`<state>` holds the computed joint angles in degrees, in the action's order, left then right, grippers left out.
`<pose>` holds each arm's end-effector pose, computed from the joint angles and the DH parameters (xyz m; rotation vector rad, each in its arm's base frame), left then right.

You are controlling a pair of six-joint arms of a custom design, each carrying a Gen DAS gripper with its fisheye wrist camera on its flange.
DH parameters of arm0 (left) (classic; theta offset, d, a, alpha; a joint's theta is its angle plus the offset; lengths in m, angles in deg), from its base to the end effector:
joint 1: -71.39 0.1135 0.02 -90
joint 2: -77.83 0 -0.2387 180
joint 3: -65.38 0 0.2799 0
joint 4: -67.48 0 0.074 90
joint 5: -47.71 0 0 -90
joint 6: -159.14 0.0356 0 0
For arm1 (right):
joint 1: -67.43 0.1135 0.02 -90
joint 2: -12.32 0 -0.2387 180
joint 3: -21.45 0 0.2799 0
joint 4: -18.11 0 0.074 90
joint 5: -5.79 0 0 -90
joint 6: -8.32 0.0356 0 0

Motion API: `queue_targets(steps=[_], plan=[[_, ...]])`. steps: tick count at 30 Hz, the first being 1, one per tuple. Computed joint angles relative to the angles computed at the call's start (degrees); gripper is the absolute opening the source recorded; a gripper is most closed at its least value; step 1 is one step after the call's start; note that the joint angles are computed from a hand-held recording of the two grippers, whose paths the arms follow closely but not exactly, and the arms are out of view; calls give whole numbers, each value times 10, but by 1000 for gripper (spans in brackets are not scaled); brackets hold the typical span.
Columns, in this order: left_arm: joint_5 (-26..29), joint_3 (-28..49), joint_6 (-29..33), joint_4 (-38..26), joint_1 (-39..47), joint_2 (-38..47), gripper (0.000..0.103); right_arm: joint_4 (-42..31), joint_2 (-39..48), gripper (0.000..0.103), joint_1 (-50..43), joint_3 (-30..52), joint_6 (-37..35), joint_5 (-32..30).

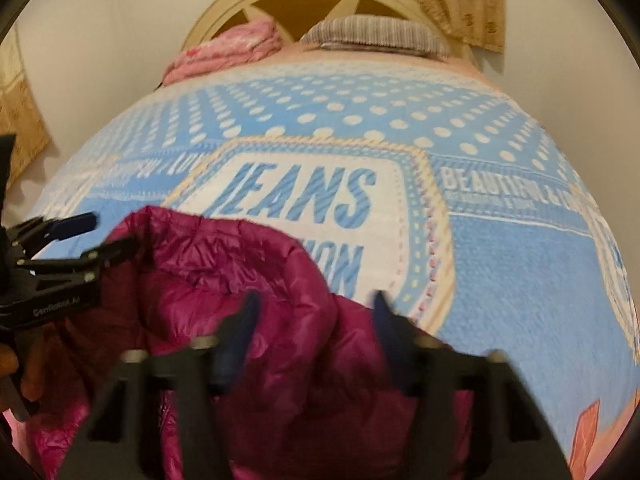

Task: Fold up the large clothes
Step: 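Grasp the jacket hem with both tools and lift it toward the collar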

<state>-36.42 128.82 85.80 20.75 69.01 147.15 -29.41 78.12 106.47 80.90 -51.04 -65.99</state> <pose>0.2802 -0.0153 0.2212 0.4530 2.4406 -0.0219 0.2120 0.1576 0.2132 -0.0516 2.4493 0.1339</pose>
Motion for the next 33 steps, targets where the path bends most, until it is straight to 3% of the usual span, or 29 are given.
queue_targets(steps=[2, 4, 10, 15, 25, 28, 29, 31, 32, 33], plan=[[1, -2, 12, -12, 1, -5, 18, -9, 2, 22, 10, 1, -8, 17], [17, -15, 24, -14, 20, -37, 13, -21, -11, 13, 22, -3, -14, 36], [91, -48, 61, -59, 90, -122, 10, -65, -94, 10, 65, -44, 1, 85], [118, -98, 85, -83, 128, -189, 9, -93, -132, 8, 102, -68, 24, 119], [120, -166, 97, -67, 147, -231, 9, -92, -136, 7, 120, -118, 47, 133], [173, -143, 87, -108, 178, -262, 11, -85, -131, 7, 123, -125, 48, 143], [202, -134, 90, -125, 194, -273, 16, -83, -131, 7, 123, -127, 50, 143], [258, -119, 88, -144, 224, -306, 44, -78, -129, 8, 120, -130, 47, 141], [267, -116, 78, -142, 229, -319, 72, -75, -130, 8, 119, -133, 46, 140], [278, -116, 54, -127, 235, -339, 86, -72, -132, 8, 118, -137, 45, 140]])
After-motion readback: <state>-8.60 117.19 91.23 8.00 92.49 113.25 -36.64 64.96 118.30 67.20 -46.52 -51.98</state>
